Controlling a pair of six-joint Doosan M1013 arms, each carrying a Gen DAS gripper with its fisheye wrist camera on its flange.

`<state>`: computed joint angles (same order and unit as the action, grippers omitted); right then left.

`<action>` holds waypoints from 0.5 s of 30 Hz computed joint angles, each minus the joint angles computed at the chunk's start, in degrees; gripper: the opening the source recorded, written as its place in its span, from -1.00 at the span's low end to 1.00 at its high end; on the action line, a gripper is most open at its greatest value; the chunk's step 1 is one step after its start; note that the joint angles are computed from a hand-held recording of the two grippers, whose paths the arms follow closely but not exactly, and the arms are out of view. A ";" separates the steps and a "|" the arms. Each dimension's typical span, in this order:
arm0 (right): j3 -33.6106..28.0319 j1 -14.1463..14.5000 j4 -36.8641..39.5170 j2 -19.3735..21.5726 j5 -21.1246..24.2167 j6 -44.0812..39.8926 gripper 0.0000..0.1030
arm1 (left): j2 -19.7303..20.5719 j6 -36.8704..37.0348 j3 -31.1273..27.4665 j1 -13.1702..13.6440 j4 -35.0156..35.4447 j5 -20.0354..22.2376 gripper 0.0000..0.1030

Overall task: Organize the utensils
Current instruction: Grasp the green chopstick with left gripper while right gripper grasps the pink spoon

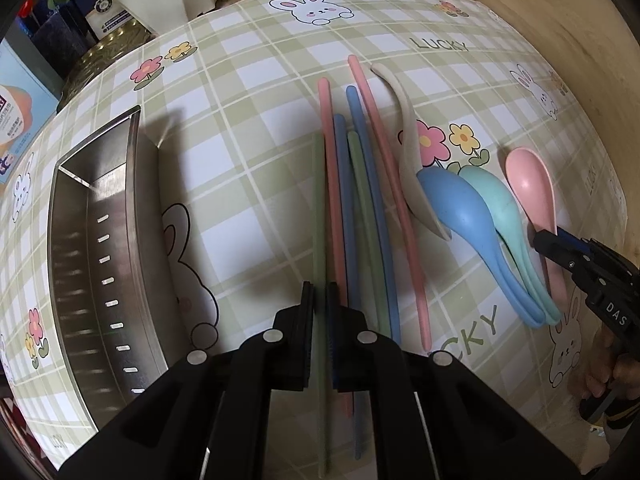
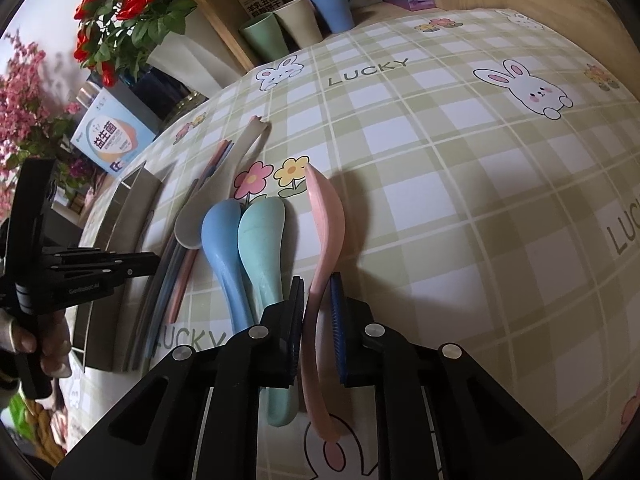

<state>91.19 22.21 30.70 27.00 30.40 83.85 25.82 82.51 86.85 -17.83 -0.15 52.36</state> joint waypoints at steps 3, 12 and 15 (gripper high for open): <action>0.38 -0.49 3.64 -0.03 0.37 -3.14 -0.81 | -0.02 0.51 -0.02 -0.58 2.00 0.14 -0.88; 2.36 -0.53 6.06 -1.96 -0.40 -1.83 -0.87 | -2.64 1.13 2.49 0.66 -3.67 -1.87 -0.89; 2.33 -0.54 5.73 -2.29 -0.47 -0.18 -0.87 | -4.96 0.80 4.22 1.38 -5.70 -4.40 -0.89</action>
